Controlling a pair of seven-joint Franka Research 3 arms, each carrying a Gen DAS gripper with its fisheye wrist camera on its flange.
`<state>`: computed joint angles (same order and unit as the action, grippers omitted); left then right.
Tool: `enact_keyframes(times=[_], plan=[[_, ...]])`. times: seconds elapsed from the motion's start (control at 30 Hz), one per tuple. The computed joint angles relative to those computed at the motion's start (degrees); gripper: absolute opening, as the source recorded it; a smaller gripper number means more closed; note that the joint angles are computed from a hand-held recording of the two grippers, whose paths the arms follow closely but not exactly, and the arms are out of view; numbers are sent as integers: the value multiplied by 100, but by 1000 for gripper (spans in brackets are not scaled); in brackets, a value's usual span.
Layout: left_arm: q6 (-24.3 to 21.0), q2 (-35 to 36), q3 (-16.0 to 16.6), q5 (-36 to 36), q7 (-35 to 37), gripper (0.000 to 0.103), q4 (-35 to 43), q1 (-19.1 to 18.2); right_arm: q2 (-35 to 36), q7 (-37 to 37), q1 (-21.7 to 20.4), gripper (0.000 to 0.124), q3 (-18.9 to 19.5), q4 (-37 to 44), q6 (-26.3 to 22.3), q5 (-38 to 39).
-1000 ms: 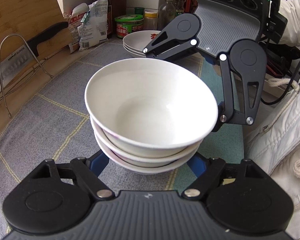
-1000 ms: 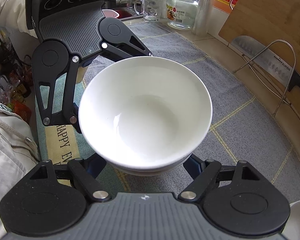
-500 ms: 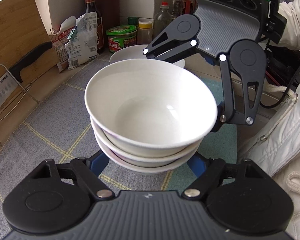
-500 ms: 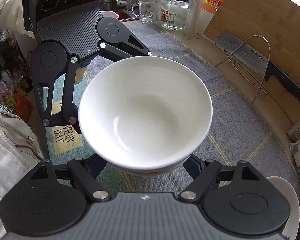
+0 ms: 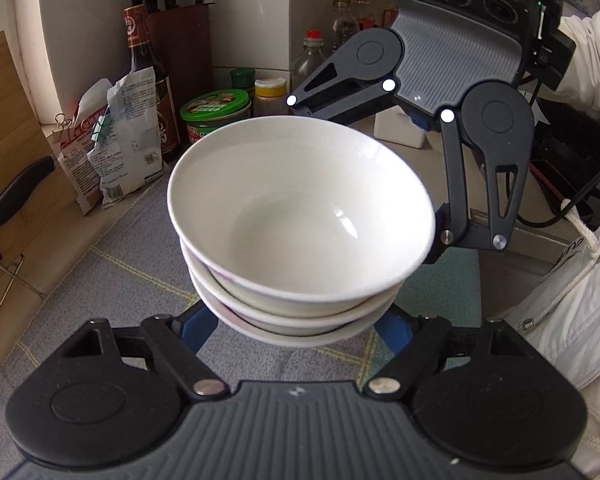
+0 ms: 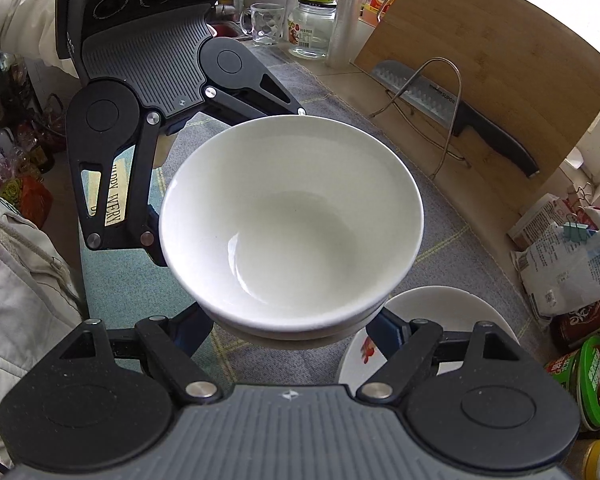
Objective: Organize plates and bowls
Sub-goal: 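Lift the bowl stack with both grippers and carry it toward the floral plates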
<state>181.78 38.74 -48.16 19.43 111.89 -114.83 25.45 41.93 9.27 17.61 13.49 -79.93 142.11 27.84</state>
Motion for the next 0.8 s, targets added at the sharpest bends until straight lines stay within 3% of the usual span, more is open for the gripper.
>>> enact_keyframes(times=[0.27, 0.8], plan=[[-342, 572, 367, -131, 447, 84, 1155, -755, 197, 11, -192, 86, -141, 435, -83, -83], [-1305, 1525, 939, -1135, 1492, 83, 3064, -1875, 917, 355, -376, 86, -338, 1488, -434, -485]])
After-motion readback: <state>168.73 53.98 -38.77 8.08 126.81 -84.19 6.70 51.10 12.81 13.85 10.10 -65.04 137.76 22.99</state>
